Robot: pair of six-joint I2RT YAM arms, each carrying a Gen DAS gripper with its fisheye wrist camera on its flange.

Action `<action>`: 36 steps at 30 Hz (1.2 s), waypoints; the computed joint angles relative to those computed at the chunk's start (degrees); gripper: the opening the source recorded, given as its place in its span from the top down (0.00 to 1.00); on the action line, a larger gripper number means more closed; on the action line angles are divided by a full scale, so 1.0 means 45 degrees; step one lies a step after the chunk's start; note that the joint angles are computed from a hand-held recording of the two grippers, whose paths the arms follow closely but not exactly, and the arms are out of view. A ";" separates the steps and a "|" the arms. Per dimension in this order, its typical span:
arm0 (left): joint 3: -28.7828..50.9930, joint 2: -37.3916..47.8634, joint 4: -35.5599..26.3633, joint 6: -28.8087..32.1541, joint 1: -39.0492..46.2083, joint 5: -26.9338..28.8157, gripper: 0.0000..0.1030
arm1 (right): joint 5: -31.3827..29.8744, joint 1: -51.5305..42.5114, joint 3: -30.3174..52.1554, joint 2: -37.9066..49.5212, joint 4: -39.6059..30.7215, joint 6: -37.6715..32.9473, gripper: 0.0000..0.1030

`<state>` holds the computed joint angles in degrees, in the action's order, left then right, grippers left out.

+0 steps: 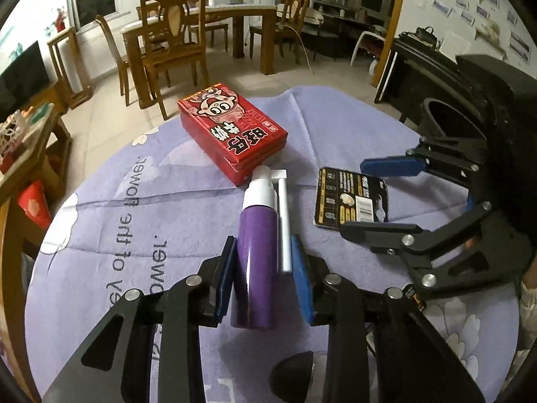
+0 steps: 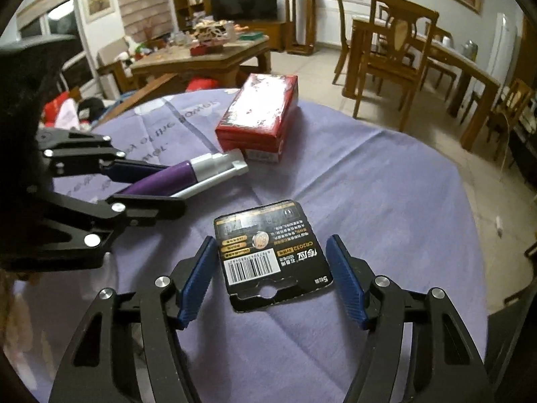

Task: Collect trash
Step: 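Grasp purple spray bottle with left tool while right grasps battery card, then carry bottle and card over the bin and open both tools to drop them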

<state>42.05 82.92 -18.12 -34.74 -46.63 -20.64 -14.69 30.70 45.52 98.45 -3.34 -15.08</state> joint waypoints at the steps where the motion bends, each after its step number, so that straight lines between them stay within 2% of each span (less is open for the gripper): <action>1: -0.0077 -0.0092 0.0098 -0.0022 -0.0001 0.0044 0.69 | -0.0373 -0.0163 -0.0004 -0.0075 -0.0124 0.0098 0.36; 5: -0.0378 -0.0697 0.0249 -0.0200 -0.0424 -0.0192 0.69 | -0.1805 -0.0901 -0.0868 -0.1300 -0.0082 0.0732 0.36; 11: 0.0075 -0.0861 -0.0154 -0.0896 -0.1615 -0.1284 0.69 | -0.4805 -0.3344 -0.2018 -0.3823 -0.0641 0.1237 0.36; 14: 0.0743 -0.0330 -0.0354 -0.1160 -0.2069 -0.1617 0.69 | -0.6413 -0.5283 -0.2323 -0.4842 -0.1559 0.0754 0.36; 18: 0.1928 0.0711 -0.0278 -0.1620 -0.2712 -0.1894 0.69 | -0.8200 -0.8545 -0.2159 -0.5574 -0.3503 -0.1031 0.36; 21: 0.2969 0.1442 -0.0186 -0.1738 -0.3091 -0.2058 0.69 | -0.9420 -1.1081 -0.1533 -0.5188 -0.5238 -0.2800 0.36; 25: 0.5032 0.3039 -0.0322 -0.1698 -0.3689 -0.2460 0.69 | -1.0608 -1.4090 0.0244 -0.3264 -0.7549 -0.5174 0.36; 28: 0.6817 0.4454 -0.0191 -0.1468 -0.3974 -0.2453 0.69 | -1.1052 -1.5862 0.1575 -0.1846 -0.8669 -0.6293 0.36; 31: 0.8717 0.6005 -0.0194 -0.1348 -0.4295 -0.2361 0.69 | -1.1237 -1.7315 0.2566 -0.0780 -0.8902 -0.6791 0.36; 36: 1.2175 0.8657 -0.0410 -0.0895 -0.4451 -0.1963 0.69 | -1.1149 -1.8825 0.3759 0.0649 -0.7849 -0.6068 0.36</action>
